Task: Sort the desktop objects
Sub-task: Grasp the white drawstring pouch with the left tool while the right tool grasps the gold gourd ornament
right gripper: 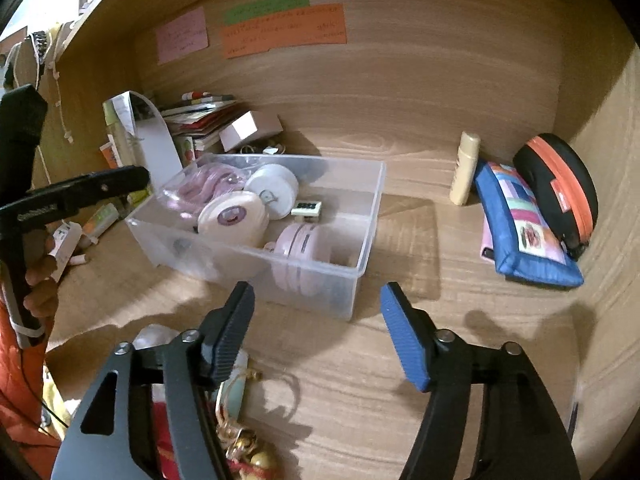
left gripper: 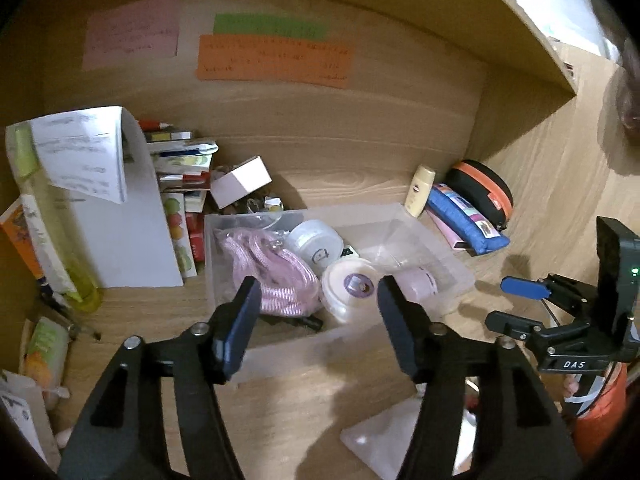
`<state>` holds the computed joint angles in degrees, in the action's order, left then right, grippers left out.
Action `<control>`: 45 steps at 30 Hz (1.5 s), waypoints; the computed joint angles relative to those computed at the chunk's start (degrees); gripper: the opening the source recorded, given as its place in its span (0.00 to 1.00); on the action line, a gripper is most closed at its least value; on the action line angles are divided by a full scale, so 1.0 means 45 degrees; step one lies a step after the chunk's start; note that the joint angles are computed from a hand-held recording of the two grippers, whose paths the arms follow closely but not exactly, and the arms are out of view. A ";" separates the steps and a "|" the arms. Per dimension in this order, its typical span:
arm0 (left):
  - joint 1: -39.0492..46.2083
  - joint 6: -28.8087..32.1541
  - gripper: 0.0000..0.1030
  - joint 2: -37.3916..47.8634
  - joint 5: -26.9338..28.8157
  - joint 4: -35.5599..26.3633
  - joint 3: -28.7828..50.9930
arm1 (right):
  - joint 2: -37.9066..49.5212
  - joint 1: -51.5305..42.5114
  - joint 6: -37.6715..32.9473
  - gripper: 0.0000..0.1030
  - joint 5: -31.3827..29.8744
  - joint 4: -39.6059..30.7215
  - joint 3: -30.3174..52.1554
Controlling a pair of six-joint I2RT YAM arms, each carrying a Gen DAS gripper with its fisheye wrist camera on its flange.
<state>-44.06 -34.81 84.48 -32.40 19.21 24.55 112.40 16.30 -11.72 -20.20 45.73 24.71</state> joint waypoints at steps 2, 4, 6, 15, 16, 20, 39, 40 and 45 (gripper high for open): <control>-0.0569 -0.0350 0.68 -0.0305 -0.0410 -0.0401 -0.0150 | -0.0128 0.0012 -0.0006 0.66 -0.0070 0.0314 -0.0423; -0.1113 -0.0662 0.70 -0.0362 -0.0853 -0.0763 -0.0174 | -0.0250 0.0078 -0.0015 0.66 -0.0082 0.0664 -0.0858; -0.1731 -0.1080 0.73 -0.0304 -0.1245 -0.1078 -0.0176 | -0.0313 0.0308 -0.0012 0.68 0.0313 0.1179 -0.1356; -0.3470 -0.2825 0.80 0.1498 -0.1309 -0.1199 0.0115 | 0.0779 0.1098 -0.0552 0.70 0.0507 0.3944 -0.3093; -0.3549 -0.2917 0.80 0.1864 -0.1162 -0.1110 0.0229 | 0.1199 0.1064 -0.0591 0.70 0.0536 0.4341 -0.3182; -0.3742 -0.3182 0.80 0.3165 -0.0495 -0.0429 0.0552 | 0.2373 0.0402 -0.0769 0.70 0.0408 0.5137 -0.3213; -0.4012 -0.4081 0.97 0.5444 0.1823 -0.0085 0.1325 | 0.3327 -0.1657 -0.3011 0.52 -0.1381 0.3449 -0.2603; -0.4051 -0.4080 0.97 0.5448 0.1792 -0.0084 0.1305 | 0.3276 -0.1806 -0.3173 0.52 -0.1416 0.3362 -0.2642; -0.4158 -0.3772 0.97 0.5332 0.1706 -0.0537 0.1575 | 0.2870 -0.2492 -0.3698 0.52 -0.1622 0.2940 -0.2834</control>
<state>-62.77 -51.78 108.47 -24.72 16.79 31.64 125.32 5.08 -28.36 -27.50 58.96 11.96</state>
